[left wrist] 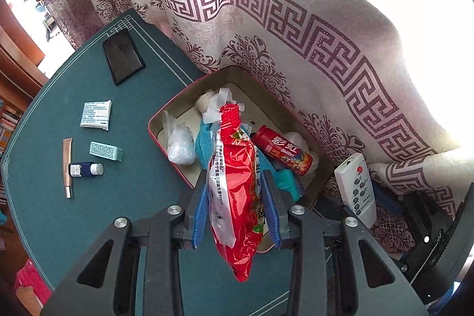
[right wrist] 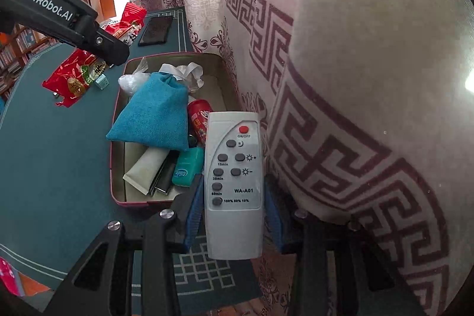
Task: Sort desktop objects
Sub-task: 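Carry the snack packet and white remote into the red tin box and release both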
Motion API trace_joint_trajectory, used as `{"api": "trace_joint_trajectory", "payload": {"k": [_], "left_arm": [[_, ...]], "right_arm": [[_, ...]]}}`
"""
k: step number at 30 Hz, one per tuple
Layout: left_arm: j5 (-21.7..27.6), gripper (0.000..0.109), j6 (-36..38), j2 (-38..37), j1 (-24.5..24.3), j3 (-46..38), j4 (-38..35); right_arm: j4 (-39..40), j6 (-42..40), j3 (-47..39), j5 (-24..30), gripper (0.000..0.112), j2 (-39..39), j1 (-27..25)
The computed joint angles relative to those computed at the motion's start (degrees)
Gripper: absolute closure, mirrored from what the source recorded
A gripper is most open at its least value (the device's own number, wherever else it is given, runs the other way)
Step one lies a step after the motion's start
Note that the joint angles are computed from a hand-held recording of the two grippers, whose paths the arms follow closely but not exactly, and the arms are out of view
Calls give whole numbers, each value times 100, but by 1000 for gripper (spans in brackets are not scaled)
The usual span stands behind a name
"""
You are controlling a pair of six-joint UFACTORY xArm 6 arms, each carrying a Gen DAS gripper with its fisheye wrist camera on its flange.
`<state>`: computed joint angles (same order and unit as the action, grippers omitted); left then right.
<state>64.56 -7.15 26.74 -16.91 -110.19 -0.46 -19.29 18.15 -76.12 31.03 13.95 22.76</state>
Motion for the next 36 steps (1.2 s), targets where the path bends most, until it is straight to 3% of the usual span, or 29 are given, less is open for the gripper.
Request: {"api": "trace_joint_trajectory", "payload": {"k": [7,12,15,36], "left_arm": [[195,72,-124,341,-112,-339,-8],[660,72,-150,725,-105,-890,-127],[903,53,-298,913,-62,-1191,-201],[154,51,-1092,-58,454,132,-141]], "right_arm": [[-267,-304,147,-81,69,-120,33],[-219,-522,183,-131,69,-155,40],[-179,-610,175,-144,69,-140,34],[86,-773,-161,353,65,-127,139]]}}
